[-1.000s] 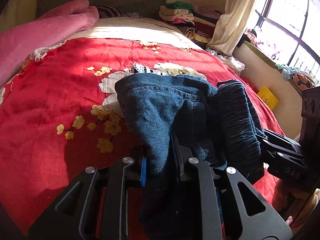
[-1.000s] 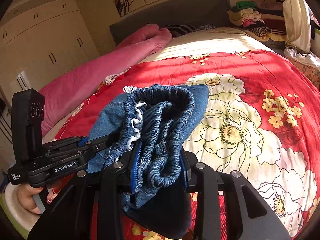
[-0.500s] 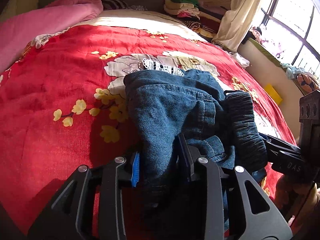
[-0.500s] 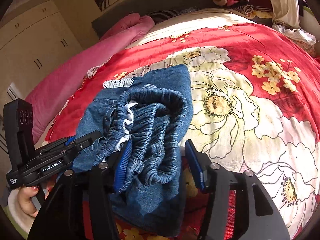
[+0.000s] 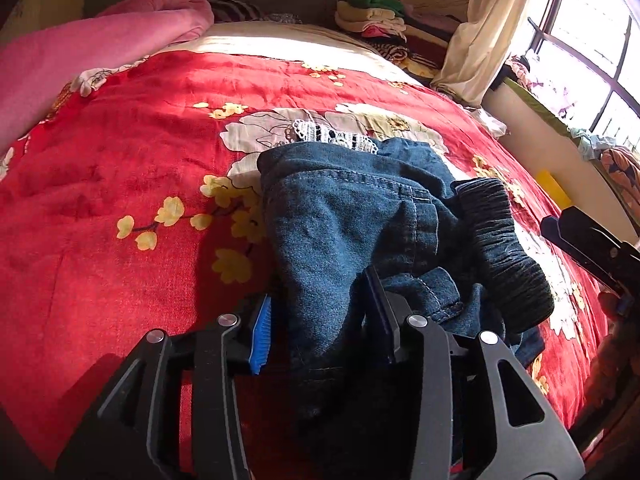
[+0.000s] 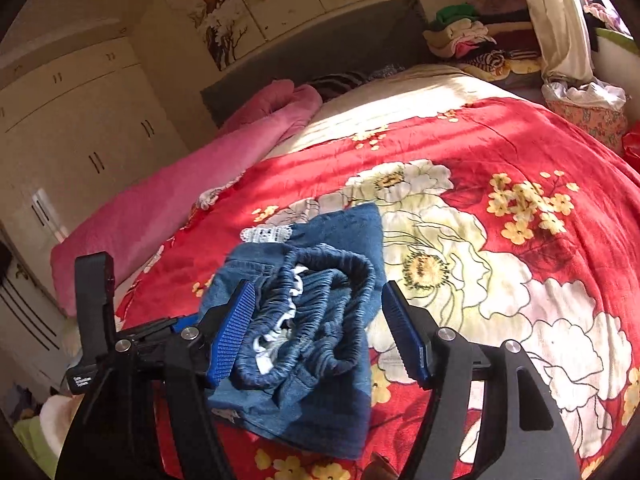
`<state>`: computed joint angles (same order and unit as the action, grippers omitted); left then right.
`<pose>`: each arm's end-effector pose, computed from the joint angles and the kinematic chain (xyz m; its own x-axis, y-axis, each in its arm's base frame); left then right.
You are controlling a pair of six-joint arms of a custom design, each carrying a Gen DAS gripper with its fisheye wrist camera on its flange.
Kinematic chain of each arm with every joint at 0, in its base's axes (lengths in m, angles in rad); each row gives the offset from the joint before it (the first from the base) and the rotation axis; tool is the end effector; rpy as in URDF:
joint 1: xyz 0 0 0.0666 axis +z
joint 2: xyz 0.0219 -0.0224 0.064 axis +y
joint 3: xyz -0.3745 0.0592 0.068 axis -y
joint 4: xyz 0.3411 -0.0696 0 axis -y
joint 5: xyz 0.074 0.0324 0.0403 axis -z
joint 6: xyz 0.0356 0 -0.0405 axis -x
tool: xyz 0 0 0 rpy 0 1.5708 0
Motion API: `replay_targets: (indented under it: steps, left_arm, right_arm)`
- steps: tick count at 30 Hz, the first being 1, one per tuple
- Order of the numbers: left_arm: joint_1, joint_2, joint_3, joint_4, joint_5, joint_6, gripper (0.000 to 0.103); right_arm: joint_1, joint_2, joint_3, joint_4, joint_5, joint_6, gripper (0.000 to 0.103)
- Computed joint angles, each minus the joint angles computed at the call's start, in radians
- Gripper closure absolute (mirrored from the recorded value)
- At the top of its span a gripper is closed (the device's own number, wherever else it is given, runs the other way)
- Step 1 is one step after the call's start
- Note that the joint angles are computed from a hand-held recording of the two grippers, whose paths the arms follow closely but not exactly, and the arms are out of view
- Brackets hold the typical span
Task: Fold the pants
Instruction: 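Lower the bundle onto the bed, open the right tool and withdraw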
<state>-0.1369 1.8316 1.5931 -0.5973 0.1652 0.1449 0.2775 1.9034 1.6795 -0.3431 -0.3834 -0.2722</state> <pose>0.5823 -0.0865 0.3132 -0.7624 -0.0387 -0.6459 0.1352 0.9666 -0.2175 0.6035 0.1853 0.3290 -0.6474 0.0748 -0.7584 -0.3981 0.8154 0.4203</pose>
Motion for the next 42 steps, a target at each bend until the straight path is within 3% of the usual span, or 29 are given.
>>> replay_targets:
  steps: [2,7,11,19,28,37,42]
  left_arm:
    - [0.000,0.000,0.000,0.000,-0.006,-0.001,0.067]
    - [0.000,-0.003,0.001,-0.003,-0.026,-0.001,0.061]
    - [-0.005,-0.016,-0.003,0.001,-0.042,-0.006,0.060]
    - [-0.020,-0.073,-0.043,0.056,-0.039,-0.015,0.055]
    - [-0.018,-0.010,0.001,-0.030,0.005,-0.033,0.056]
    - [-0.015,-0.005,-0.004,-0.026,0.003,-0.035,0.054]
    - [-0.014,-0.031,-0.016,-0.030,-0.002,-0.021,0.047]
  right_arm:
    - [0.015,0.007,0.019,-0.036,-0.003,0.048,0.041]
    - [0.037,0.078,0.127,-0.237,0.064,0.119,0.045]
    - [0.031,0.102,0.148,-0.277,0.064,0.100,0.045]
    - [0.037,0.105,0.146,-0.286,0.077,0.108,0.043]
    - [0.037,0.110,0.154,-0.291,0.076,0.106,0.043]
    - [0.036,0.107,0.148,-0.279,0.071,0.098,0.040]
    - [0.032,0.057,0.090,-0.222,0.061,0.080,0.038]
